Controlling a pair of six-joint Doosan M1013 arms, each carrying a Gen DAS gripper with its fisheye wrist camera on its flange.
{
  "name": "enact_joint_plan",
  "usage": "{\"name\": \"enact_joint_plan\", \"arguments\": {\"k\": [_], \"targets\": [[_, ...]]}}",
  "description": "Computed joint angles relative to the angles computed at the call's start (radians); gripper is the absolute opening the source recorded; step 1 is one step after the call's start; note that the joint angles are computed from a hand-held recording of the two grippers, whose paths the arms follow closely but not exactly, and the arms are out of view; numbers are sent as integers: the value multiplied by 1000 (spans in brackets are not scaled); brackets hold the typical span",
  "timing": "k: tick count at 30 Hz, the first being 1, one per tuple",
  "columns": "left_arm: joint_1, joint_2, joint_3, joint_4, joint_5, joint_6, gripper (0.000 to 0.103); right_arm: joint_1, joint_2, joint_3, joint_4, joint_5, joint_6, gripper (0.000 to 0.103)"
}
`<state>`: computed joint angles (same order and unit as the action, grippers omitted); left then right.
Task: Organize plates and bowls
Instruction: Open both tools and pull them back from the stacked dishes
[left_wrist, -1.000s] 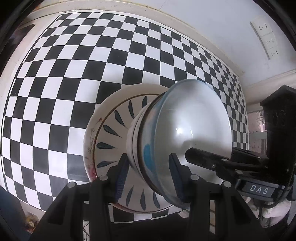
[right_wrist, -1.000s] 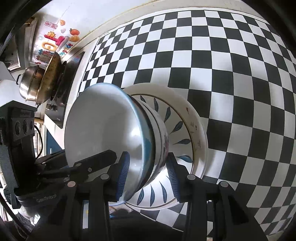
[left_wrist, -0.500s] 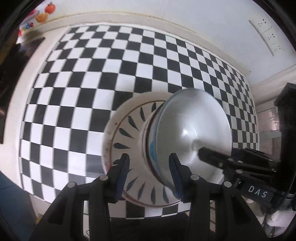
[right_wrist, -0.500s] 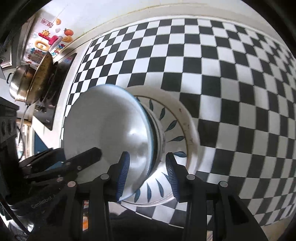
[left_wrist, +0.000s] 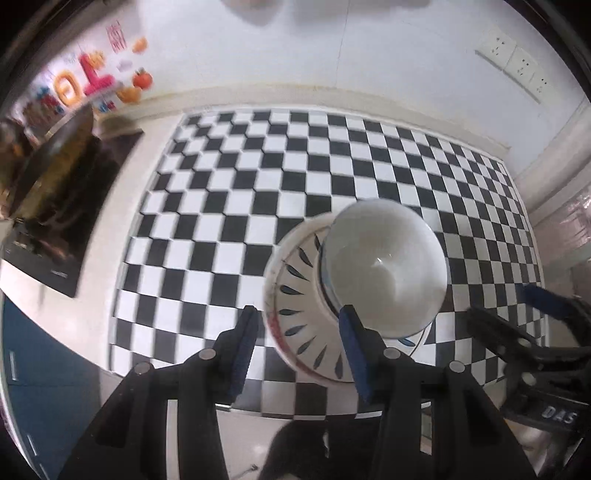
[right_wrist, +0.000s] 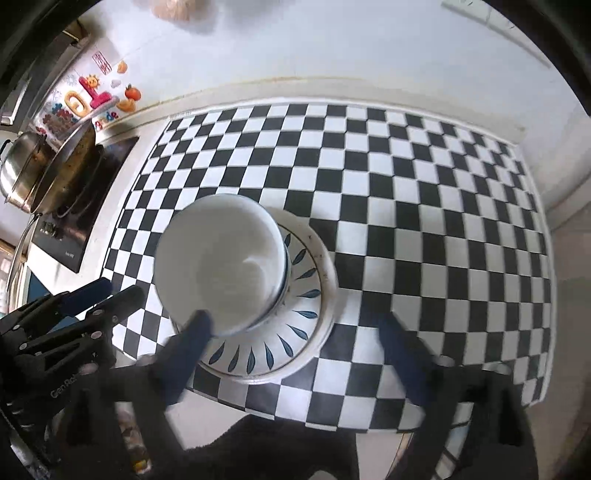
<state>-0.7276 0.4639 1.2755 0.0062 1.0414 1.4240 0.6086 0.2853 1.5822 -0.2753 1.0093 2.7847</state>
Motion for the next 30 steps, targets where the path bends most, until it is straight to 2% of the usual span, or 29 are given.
{"name": "enact_joint_plan", "arguments": {"k": [2, 3, 7, 8, 9, 11, 19, 30], "targets": [[-6, -27, 23, 26, -31, -8, 44, 24, -10, -8, -52, 33, 54, 100], [-6, -40, 33, 38, -46, -11, 48, 37, -19, -9, -80, 47, 86, 100], [-10, -102, 81, 58, -137, -20, 55, 92, -42, -27, -191, 123, 177, 103], [-10, -117, 91, 55, -161, -19, 65, 101, -47, -32, -211, 141, 187, 103], [-12, -137, 106, 62, -191, -25, 81, 116, -52, -39, -237, 165, 205, 103], [-16, -164, 124, 61, -241, -16, 99, 141, -63, -47, -277, 193, 230, 103], [-34, -243, 175, 92, -284, -55, 101, 243, -103, -72, -398, 311, 328, 103], [-80, -404, 291, 294, -293, -242, 101, 391, -141, -87, -492, 465, 422, 103]]}}
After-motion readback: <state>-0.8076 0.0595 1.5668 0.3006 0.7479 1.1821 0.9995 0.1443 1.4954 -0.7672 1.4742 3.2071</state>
